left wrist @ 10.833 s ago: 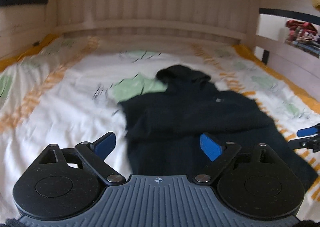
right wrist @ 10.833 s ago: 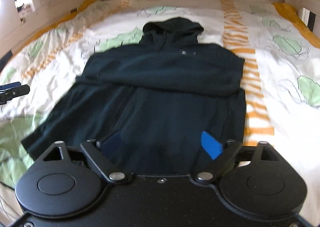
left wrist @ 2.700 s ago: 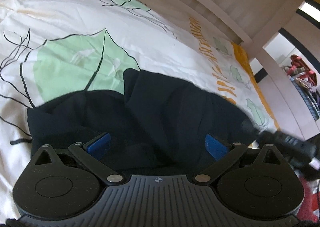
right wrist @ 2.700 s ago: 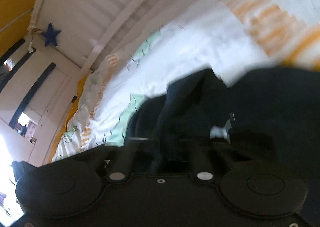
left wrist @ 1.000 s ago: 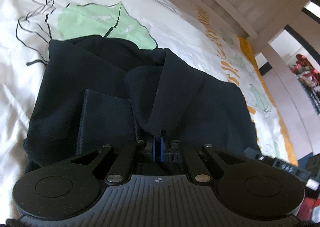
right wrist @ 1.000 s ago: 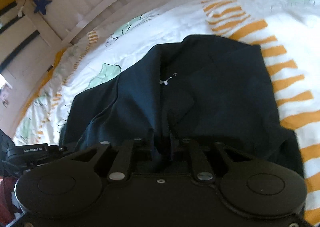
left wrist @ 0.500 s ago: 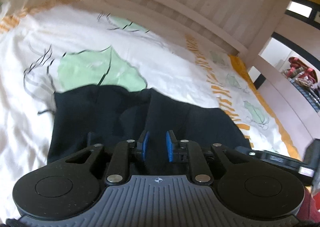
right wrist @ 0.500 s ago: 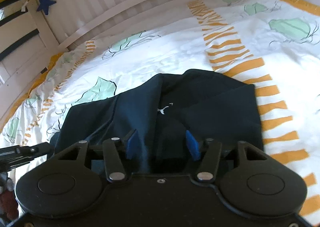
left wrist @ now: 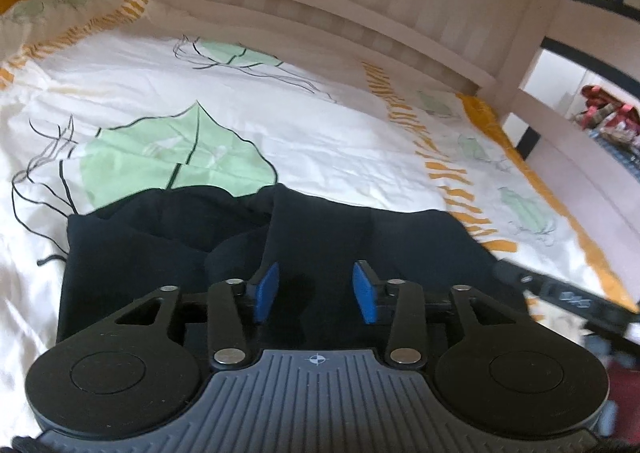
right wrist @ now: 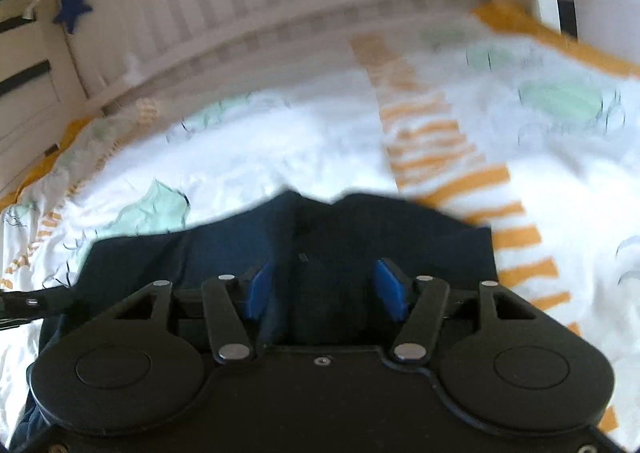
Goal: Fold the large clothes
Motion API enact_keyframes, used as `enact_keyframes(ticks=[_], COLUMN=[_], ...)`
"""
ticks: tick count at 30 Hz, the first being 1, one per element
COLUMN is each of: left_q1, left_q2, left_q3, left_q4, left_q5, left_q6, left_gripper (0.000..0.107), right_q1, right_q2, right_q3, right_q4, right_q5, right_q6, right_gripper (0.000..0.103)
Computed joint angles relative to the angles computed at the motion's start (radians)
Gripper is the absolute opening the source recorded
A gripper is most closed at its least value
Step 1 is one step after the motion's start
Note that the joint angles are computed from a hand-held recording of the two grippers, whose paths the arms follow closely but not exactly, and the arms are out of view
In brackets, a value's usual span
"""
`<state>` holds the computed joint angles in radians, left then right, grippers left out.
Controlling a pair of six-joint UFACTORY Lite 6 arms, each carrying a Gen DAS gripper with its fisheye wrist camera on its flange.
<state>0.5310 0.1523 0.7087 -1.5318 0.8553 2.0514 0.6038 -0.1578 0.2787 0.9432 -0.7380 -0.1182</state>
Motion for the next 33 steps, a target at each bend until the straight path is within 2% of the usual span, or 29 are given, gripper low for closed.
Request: enact_keyframes(ticks=[1,3,7,10,12,14,16,20,26,29,33], left_q1=[-0.017,-0.041,-0.063,-0.06,-0.061,-0.02,0.002,-0.009,-0.019,0.024,0.16], left_q2=[0.002,0.009,0.048,0.09,0.132,0.224,0.245,0.216,0.137,0.037,-0.086], left_q3=[-0.015,-0.034,-0.056,-0.056,-0.045,0.004,0.007,-0.02,-0.046,-0.084,-0.119], left_q4=[-0.047,-0.122,-0.248,-0.313,-0.368,-0.334,-0.327,-0.355,-0.31,-0.188,0.016], left_q5=[-0.029,-0.08,-0.137,-0.141,-0.156,-0.098,-0.063,-0.077,-0.127,-0.14,-0.063], left_q6=[0.046,0.121,0.284,0.397,0.461,0.46,0.472,0.509,0.442,0.338,0.222], left_gripper=[0.047,0.053,0.056,0.06,0.078,0.082,0.082,0.083,0.082,0.082,0.083], right_q1=[0.041,0.072,0.142,0.155,0.13,0.125,0.133,0.156,0.139,0.114,0.153], right_q2=[0.008,0.05,0.212,0.306,0.346,0.368,0.397,0.428,0.418,0.381,0.243], right_q3=[0.01,0.052,0.152,0.198,0.219,0.192,0.185,0.21,0.205,0.189,0.129], right_q4=[0.027,0.029,0.045,0.084,0.076,0.014,-0.009,0.03,-0.004,-0.05,0.052], right_q5=[-0.027,-0.029,-0.056,-0.054,-0.015,-0.037,-0.072,-0.08,-0.068,-0.034,0.002], right_q6=[-0.028,-0.067,-0.12,-0.15,-0.156,-0.083,-0.053,-0.087,-0.066,-0.061,-0.147], right_gripper=[0.065,0.078,0.081,0.084,0.085,0.085,0.087,0.09,0.092,0.096,0.097])
